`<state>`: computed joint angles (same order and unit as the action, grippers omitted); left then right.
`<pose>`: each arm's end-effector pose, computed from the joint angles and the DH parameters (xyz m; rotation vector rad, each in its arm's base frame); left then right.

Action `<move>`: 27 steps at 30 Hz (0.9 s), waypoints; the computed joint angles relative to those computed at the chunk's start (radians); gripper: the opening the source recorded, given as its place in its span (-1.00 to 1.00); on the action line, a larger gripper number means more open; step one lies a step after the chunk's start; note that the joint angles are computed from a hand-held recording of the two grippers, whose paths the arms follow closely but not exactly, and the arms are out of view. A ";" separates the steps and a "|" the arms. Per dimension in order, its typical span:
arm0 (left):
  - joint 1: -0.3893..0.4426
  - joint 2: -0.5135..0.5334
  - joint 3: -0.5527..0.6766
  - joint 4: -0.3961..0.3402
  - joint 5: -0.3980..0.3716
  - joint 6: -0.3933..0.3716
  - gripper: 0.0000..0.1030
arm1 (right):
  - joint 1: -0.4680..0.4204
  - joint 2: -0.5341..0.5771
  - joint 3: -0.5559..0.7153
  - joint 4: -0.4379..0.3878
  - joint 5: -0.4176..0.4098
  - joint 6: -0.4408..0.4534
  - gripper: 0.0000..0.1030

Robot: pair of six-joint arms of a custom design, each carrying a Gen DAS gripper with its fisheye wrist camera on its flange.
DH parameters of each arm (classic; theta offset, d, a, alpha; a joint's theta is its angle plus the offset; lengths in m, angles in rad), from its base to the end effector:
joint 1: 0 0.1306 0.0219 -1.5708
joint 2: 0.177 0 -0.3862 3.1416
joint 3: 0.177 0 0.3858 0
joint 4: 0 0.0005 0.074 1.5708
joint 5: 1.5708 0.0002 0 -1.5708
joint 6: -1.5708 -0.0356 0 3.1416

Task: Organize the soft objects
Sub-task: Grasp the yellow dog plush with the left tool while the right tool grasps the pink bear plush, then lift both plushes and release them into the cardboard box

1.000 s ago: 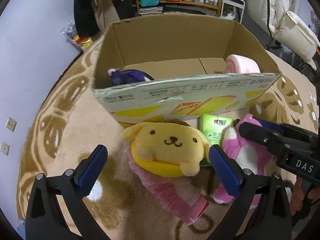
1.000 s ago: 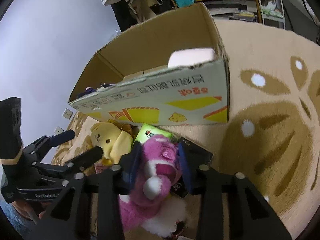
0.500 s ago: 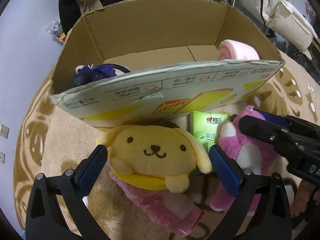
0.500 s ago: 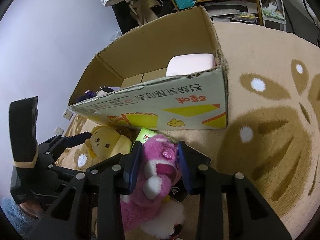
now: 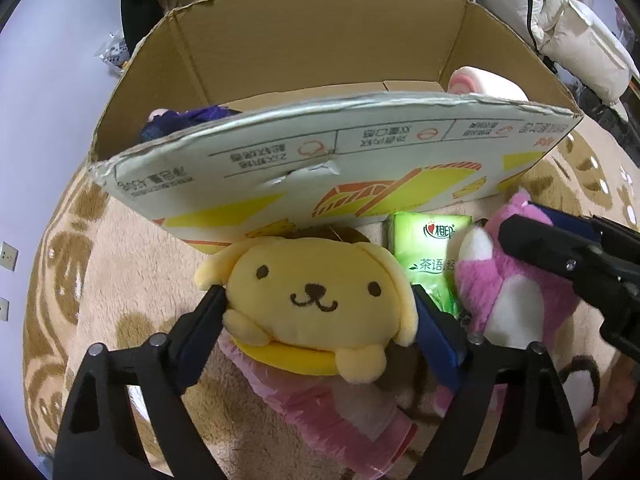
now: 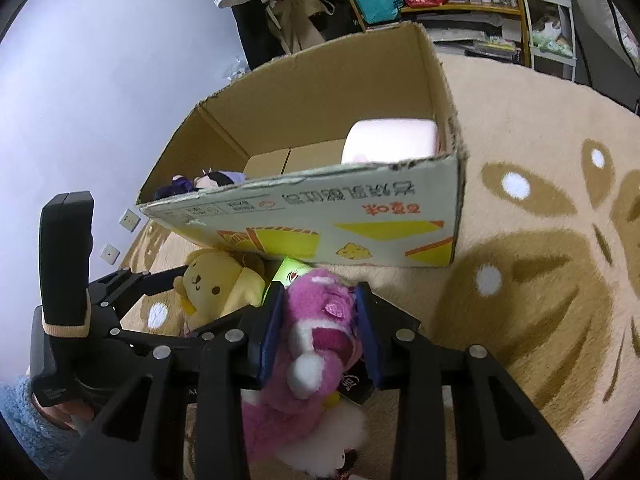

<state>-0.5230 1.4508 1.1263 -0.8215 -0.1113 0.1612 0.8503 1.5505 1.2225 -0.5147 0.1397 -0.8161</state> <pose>0.3954 -0.2240 0.2934 0.4546 2.6661 -0.0537 0.3471 0.3871 0.3061 0.0238 2.4912 0.5851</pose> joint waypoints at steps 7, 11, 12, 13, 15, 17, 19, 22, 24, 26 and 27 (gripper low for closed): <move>-0.017 -0.024 -0.023 0.007 -0.032 0.019 0.52 | 0.001 -0.023 -0.011 0.000 0.040 0.002 -0.28; -0.026 -0.053 -0.046 0.004 -0.055 0.056 0.52 | 0.005 -0.034 -0.016 -0.003 0.066 0.010 -0.28; -0.027 -0.061 -0.052 0.005 -0.061 0.067 0.52 | 0.006 -0.039 -0.022 0.001 0.070 0.011 -0.28; -0.028 -0.070 -0.058 0.010 -0.064 0.077 0.52 | 0.003 -0.040 -0.023 0.002 0.074 0.013 -0.28; -0.031 -0.088 -0.070 0.010 -0.069 0.092 0.52 | 0.005 -0.046 -0.024 0.001 0.087 0.014 -0.28; -0.035 -0.111 -0.083 0.008 -0.079 0.104 0.52 | 0.008 -0.053 -0.027 0.002 0.100 0.016 -0.28; -0.040 -0.133 -0.094 0.007 -0.089 0.112 0.52 | 0.010 -0.064 -0.032 0.003 0.112 0.019 -0.28; -0.053 -0.177 -0.116 0.009 -0.114 0.124 0.52 | 0.016 -0.077 -0.034 0.008 0.134 0.025 -0.28; -0.063 -0.197 -0.121 0.007 -0.135 0.128 0.52 | 0.021 -0.087 -0.037 0.013 0.150 0.032 -0.29; -0.077 -0.214 -0.122 0.000 -0.153 0.136 0.52 | 0.029 -0.097 -0.038 0.013 0.167 0.033 -0.29; -0.083 -0.226 -0.126 -0.002 -0.165 0.141 0.52 | 0.032 -0.102 -0.039 0.012 0.174 0.033 -0.29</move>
